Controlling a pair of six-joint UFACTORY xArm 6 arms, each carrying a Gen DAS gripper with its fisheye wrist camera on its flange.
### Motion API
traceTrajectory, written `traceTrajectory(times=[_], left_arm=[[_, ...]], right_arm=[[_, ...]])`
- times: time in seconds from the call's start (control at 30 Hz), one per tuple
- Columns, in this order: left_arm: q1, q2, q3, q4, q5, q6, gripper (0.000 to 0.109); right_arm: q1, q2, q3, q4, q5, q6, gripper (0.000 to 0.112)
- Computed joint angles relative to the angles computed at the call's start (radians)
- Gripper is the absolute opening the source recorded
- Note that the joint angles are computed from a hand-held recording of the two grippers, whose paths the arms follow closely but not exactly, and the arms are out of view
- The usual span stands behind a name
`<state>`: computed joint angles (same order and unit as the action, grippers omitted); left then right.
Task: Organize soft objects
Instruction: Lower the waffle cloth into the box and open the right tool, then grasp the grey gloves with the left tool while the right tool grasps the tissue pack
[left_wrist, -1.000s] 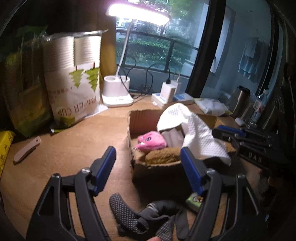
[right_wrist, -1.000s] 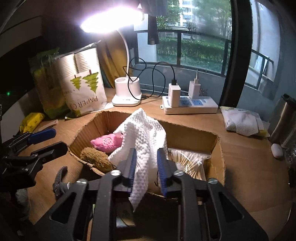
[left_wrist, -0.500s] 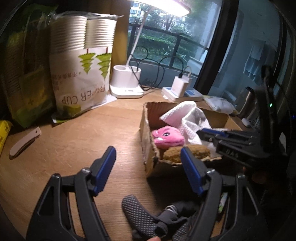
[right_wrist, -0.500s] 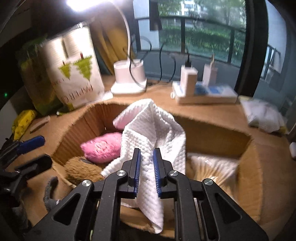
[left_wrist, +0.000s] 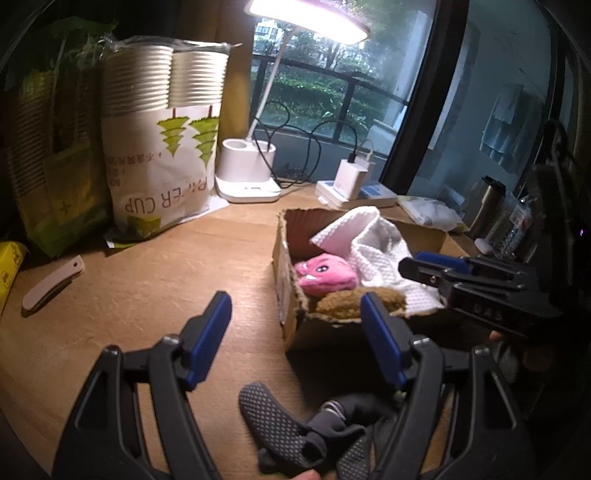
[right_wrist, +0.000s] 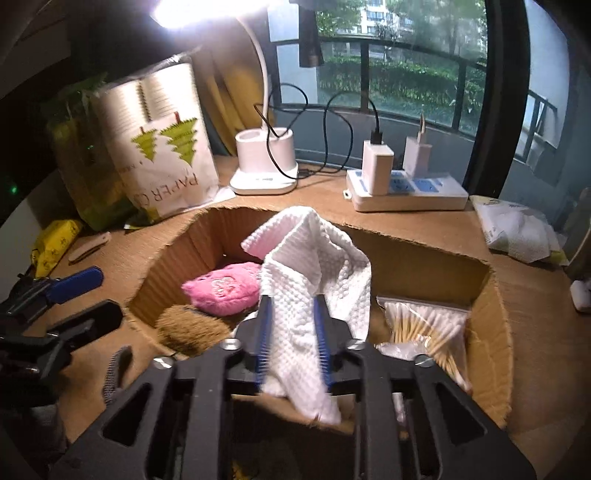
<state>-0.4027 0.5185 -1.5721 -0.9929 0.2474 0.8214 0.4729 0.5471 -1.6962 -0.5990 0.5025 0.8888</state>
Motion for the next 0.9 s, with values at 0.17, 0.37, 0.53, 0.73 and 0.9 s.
traceTrajectory(times=[0.17,0.37,0.53,0.73,0.9], left_arm=[[-0.016,-0.057,0.068,-0.055,-0.031,0.048,0.074],[-0.032,-0.114,0.140,-0.106,-0.066,0.093,0.078],[-0.042,-0.144,0.185,-0.172,-0.074,0.164,0.083],[-0.043,-0.166,0.229,-0.209,-0.079,0.199,0.084],[-0.047,-0.176,0.256,-0.223,-0.086,0.216,0.084]], right_arm=[[0.025,-0.068,0.067,-0.066,-0.004,0.058,0.035],[0.046,-0.141,0.150,-0.140,-0.014,0.142,0.047],[0.060,-0.179,0.201,-0.177,-0.011,0.183,0.057],[0.076,-0.215,0.260,-0.214,-0.011,0.226,0.061],[0.082,-0.226,0.298,-0.220,-0.022,0.244,0.066]])
